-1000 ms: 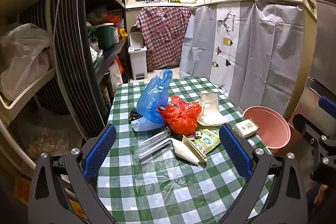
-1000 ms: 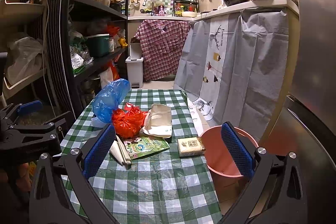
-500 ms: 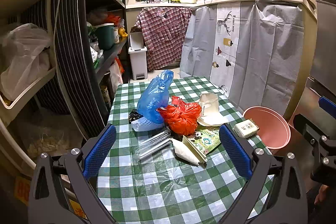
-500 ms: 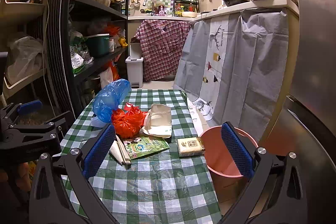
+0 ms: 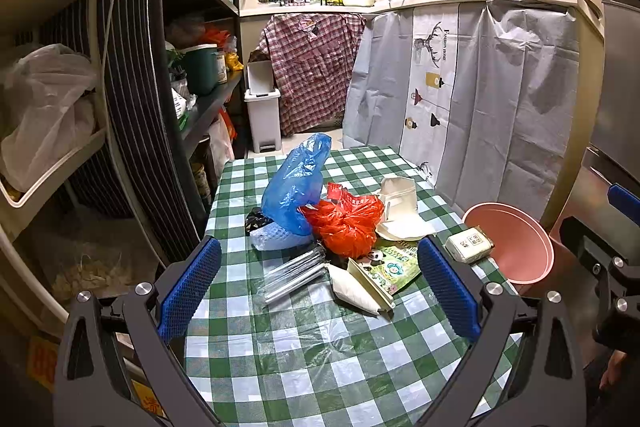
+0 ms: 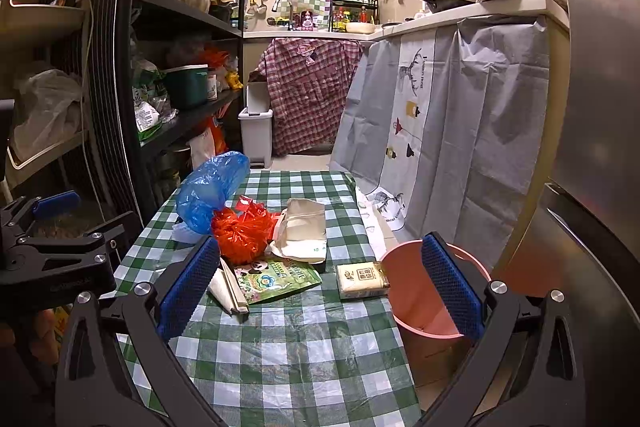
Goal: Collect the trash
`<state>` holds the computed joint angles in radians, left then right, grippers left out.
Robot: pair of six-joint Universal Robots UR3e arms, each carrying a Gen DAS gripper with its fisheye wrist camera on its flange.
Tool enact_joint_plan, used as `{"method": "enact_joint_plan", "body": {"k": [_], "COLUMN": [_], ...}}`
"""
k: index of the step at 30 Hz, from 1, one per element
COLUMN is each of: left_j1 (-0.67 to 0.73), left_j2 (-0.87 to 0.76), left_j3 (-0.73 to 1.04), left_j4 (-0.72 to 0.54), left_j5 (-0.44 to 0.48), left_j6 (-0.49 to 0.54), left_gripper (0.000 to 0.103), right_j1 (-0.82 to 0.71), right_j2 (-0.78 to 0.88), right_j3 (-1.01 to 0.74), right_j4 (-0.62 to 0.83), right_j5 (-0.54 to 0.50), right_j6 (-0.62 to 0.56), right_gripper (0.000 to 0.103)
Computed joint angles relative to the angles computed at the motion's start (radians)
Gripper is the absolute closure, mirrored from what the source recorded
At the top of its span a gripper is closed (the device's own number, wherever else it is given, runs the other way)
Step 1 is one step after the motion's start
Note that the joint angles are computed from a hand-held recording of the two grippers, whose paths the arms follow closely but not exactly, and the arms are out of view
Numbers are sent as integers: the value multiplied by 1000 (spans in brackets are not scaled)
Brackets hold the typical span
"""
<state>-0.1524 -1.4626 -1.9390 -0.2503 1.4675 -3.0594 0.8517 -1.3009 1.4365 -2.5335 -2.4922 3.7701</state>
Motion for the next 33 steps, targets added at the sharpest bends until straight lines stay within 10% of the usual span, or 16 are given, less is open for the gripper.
{"method": "enact_joint_plan", "body": {"k": [15,21,28,33], "left_j1": [13,56,115,126], "left_j2": [-27,-83,-175,-304], "left_j3": [7,42,86,161], "left_j4": [-5,-56,-90,-97], "left_j5": [-6,-32,-62,-70], "left_j6": [1,1,-18,-18], "left_gripper": [8,8,8,8], "right_j1": [-8,-102,-172,-315], "right_j2": [-9,-68,-28,6], "right_j3": [28,71,36,110], "right_j4": [-57,-4,158,36], "right_j5": [-5,197,179,336], "right_j6": [-7,0,-7,-28], "right_gripper": [4,5,5,5]}}
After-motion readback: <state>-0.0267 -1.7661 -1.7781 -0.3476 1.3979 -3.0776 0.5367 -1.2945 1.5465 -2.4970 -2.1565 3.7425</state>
